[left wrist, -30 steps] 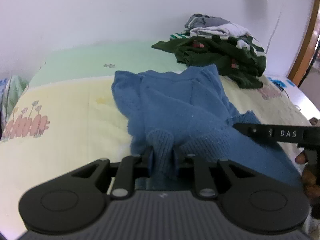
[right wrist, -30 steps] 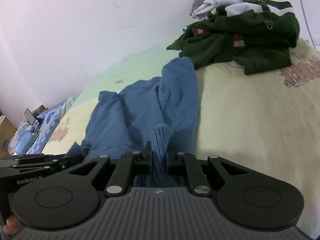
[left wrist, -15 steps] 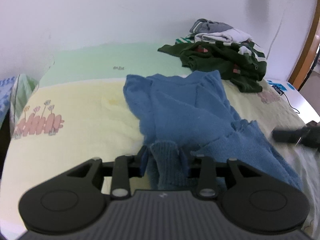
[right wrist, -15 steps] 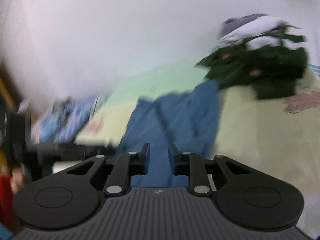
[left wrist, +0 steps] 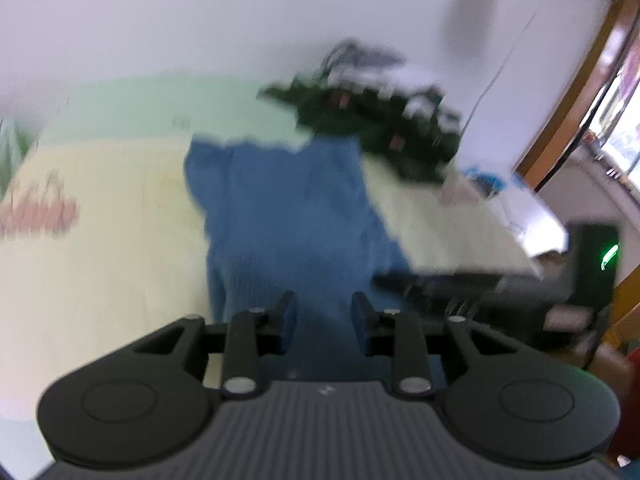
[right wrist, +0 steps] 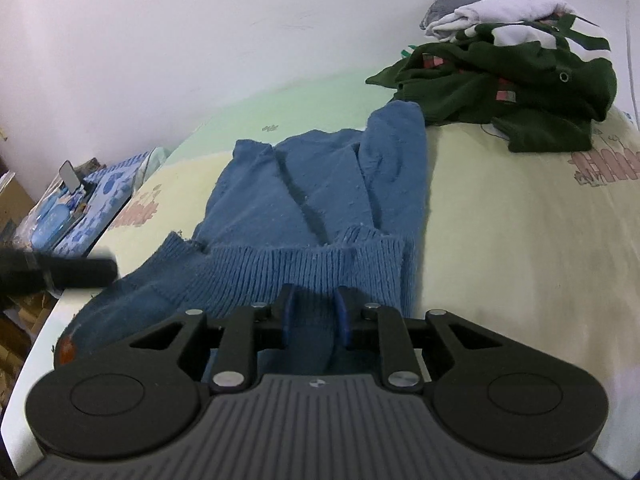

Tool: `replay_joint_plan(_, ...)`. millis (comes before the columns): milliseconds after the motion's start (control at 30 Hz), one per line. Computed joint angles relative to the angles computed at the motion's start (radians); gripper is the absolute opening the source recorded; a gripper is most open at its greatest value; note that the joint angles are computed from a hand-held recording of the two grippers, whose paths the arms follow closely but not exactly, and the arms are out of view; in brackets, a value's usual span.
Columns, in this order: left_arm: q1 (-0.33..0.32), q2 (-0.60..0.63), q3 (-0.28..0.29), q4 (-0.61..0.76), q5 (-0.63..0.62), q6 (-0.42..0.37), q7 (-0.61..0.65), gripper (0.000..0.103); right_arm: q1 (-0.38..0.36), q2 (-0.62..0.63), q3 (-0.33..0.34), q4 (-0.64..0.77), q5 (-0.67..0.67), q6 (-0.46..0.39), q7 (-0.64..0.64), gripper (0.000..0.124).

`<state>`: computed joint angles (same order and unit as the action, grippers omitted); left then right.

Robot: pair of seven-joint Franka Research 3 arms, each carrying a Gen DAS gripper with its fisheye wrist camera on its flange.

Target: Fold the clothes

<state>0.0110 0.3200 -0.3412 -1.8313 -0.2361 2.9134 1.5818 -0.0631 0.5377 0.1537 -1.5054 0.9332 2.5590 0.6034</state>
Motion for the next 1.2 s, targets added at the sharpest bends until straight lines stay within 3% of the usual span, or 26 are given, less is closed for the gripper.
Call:
replay_joint_plan(67, -0.060, 0.009, 0.073, -0.015, 0.094, -0.006, -0.093, 0.037, 0.002, 0.000, 0.000, 0.000, 0.000, 0.006, 0.005, 0.020)
replay_joint_plan(200, -0.045, 0.057, 0.063, 0.002, 0.141, 0.047, -0.097, 0.044, 0.010, 0.002, -0.002, 0.000, -0.011, 0.024, 0.013, 0.020)
replay_joint_plan(333, -0.107, 0.112, 0.129, 0.076, 0.286, 0.045, -0.155, 0.054, 0.023, 0.015, 0.006, 0.006, -0.022, 0.084, 0.006, 0.021)
replay_joint_plan(467, -0.139, 0.131, 0.156, 0.137, 0.379, -0.033, -0.198, 0.056, 0.024, 0.018, 0.000, 0.017, -0.046, 0.071, 0.043, 0.021)
replay_joint_plan(600, -0.135, 0.137, 0.148, 0.196, 0.384, -0.141, -0.232, 0.056, 0.033, -0.006, -0.019, 0.011, -0.105, 0.046, 0.098, 0.020)
replay_joint_plan(700, -0.186, 0.133, 0.200, 0.224, 0.452, -0.196, -0.329, 0.057, 0.030, -0.028, -0.019, -0.006, -0.116, 0.040, 0.098, 0.018)
replay_joint_plan(800, -0.242, 0.136, 0.255, 0.250, 0.567, -0.252, -0.449, 0.067, 0.045, -0.023, -0.036, -0.005, -0.146, 0.044, 0.131, 0.018)
replay_joint_plan(967, -0.212, 0.155, 0.229, 0.272, 0.573, -0.283, -0.516, 0.078, 0.032, 0.004, -0.018, 0.009, -0.130, 0.055, 0.149, 0.018)
replay_joint_plan(1200, -0.210, 0.179, 0.225, 0.301, 0.587, -0.296, -0.556, 0.081, 0.038, 0.002, -0.008, -0.006, -0.140, 0.104, 0.137, 0.018)
